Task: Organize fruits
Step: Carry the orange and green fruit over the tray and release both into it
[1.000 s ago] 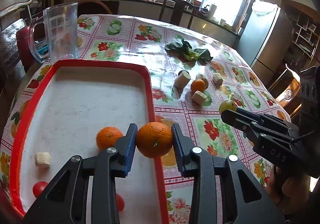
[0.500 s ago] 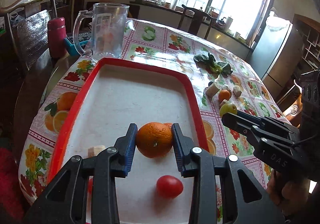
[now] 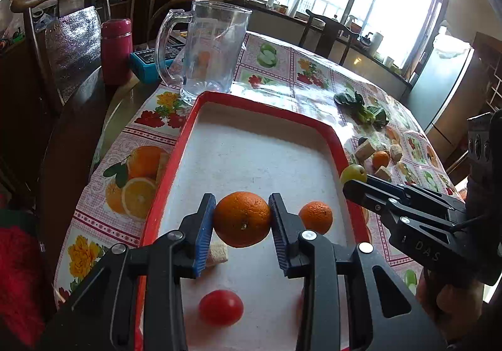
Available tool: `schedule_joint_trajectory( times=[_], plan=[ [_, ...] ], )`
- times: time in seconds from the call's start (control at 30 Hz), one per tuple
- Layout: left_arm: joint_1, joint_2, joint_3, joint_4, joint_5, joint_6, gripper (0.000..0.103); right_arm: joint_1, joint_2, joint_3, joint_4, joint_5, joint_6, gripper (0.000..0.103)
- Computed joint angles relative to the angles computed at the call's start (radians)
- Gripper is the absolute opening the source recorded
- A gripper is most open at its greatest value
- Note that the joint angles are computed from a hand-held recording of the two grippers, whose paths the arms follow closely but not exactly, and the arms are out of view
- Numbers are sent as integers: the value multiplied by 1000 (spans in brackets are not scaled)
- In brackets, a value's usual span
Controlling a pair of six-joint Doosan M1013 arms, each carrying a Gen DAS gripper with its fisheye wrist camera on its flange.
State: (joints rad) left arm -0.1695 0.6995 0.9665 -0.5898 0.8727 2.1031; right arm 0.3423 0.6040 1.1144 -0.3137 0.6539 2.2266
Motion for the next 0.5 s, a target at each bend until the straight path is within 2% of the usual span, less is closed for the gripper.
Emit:
schedule_joint_trajectory(
  times=[0.33,0.5],
  plan=[
    [-10,65,-107,88,58,-73,32,-21,51,-72,78,43,-65,24],
    [-14,99,-167,125,112,-103,32,-29,77,-103,116,67,-102,24]
  ],
)
